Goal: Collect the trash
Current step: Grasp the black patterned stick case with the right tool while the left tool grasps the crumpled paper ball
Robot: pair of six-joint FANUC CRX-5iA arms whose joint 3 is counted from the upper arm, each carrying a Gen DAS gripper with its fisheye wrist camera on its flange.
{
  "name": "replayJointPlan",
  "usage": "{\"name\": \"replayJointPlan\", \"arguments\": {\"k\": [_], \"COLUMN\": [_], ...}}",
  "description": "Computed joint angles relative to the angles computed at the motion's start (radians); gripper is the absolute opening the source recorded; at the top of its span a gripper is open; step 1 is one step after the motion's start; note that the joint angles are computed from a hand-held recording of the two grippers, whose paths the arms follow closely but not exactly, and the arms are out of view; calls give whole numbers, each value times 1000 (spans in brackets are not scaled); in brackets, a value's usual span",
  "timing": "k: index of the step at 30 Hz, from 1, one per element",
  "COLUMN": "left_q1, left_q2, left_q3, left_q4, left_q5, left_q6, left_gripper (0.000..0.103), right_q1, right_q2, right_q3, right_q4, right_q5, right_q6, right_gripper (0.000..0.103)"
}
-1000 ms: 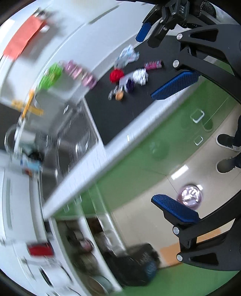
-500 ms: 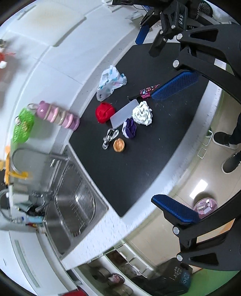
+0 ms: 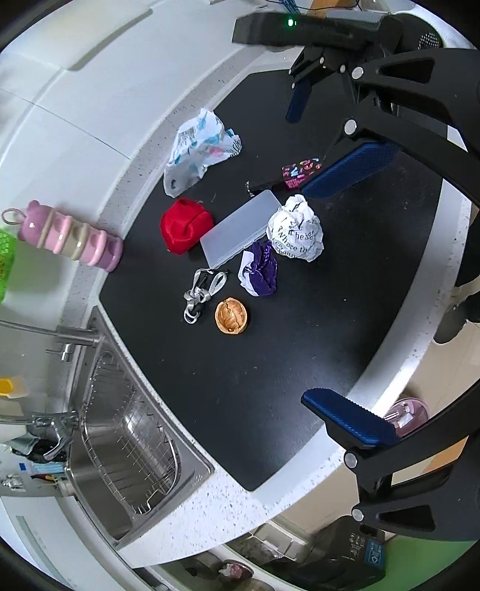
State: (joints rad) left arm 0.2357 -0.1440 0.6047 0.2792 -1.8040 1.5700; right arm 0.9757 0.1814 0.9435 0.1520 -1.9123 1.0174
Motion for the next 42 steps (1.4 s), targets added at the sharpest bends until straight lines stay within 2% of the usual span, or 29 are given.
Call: {"name": "replayJointPlan", "arguments": {"k": [4, 5, 6, 8, 10, 11, 13, 14, 26, 36, 42], "left_q1": [3, 7, 12, 17, 18, 18, 14, 10, -95, -205, -237], "left_q2": [7, 6, 6, 7, 9, 9, 12, 13, 45, 84, 100], "left_q3": [-14, -20, -22, -26, -30, -31, -32, -32, -21, -5, -8], "left_q4": [3, 4, 6, 10, 14, 16, 18, 19, -14, -107, -145], "left_q5": [6, 9, 8, 10, 14, 16, 20, 22, 39, 32, 28], "left_q6": [1, 0, -1, 0, 0, 0, 2, 5, 55, 105, 120], "left_gripper": [100, 100, 100, 100, 100, 100, 100, 100, 100, 100, 99], "right_q1": [-15, -20, -24, -27, -26, -27, -24, -27, -68, -121, -152], "right_q2": [16, 18, 24, 38, 44, 46, 57, 58, 34, 9, -1], "right_q3": [-4, -4, -2, 13, 17, 23, 40, 47, 87, 110, 114], "right_q4": [-26, -38, -47, -58, -60, -62, -52, -58, -58, -71, -102], "right_q5": [-5, -5, -9, -27, -30, -30, -39, -40, -38, -35, -33], "right_q6": [-12, -15, -13, -8, -2, 1, 6, 6, 32, 67, 92], "right_gripper": [97, 92, 87, 62, 54, 43, 27, 25, 22, 22, 22]}}
